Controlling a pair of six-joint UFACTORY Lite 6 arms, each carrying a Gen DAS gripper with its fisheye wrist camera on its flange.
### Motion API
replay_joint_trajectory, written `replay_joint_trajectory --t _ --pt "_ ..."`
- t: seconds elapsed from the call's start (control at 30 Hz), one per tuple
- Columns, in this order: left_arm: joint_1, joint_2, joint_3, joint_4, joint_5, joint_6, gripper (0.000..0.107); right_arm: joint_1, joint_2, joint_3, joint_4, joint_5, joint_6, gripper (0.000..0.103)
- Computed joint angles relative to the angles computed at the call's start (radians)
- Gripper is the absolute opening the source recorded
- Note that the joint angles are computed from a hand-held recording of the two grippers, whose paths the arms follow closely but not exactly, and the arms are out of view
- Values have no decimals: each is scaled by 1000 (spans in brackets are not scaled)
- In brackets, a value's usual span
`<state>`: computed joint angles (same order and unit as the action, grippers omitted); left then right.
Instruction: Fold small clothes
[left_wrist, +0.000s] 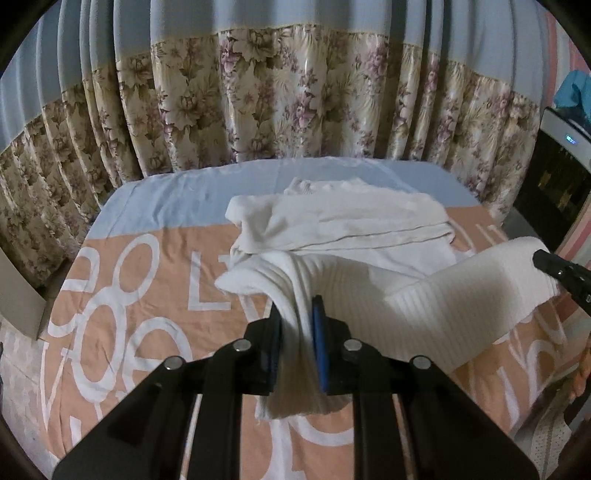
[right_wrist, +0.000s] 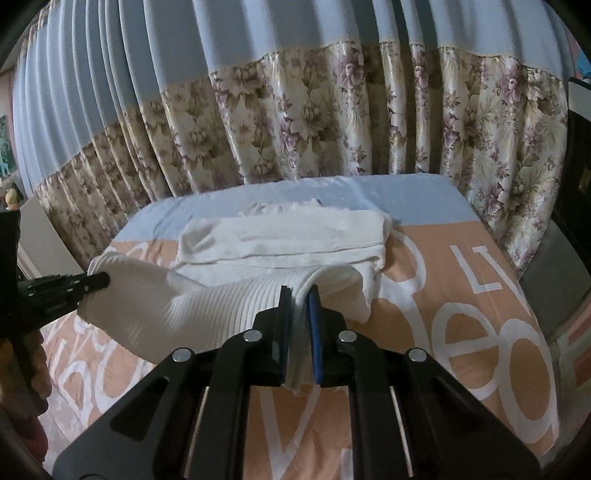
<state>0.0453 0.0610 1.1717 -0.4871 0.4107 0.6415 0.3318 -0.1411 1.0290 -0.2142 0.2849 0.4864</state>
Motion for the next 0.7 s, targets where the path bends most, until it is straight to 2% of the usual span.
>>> replay_joint_trajectory --t 0.27,0.43,0.5,0.6,0.7 --pt "50 -128 -97 -75 48 63 16 26 -112 -43 26 44 -1 10" --pt "59 -133 -112 -86 68 88 16 38 -123 -39 -24 61 41 10" --pt "42 -88 -88 -46 39 57 16 25 -83 -22 -2 52 17 10" --pt "35 28 12 -49 61 55 16 -20 2 15 140 23 -130 10" --pt "-2 166 157 28 58 -21 16 -72 121 96 332 2 -328 10"
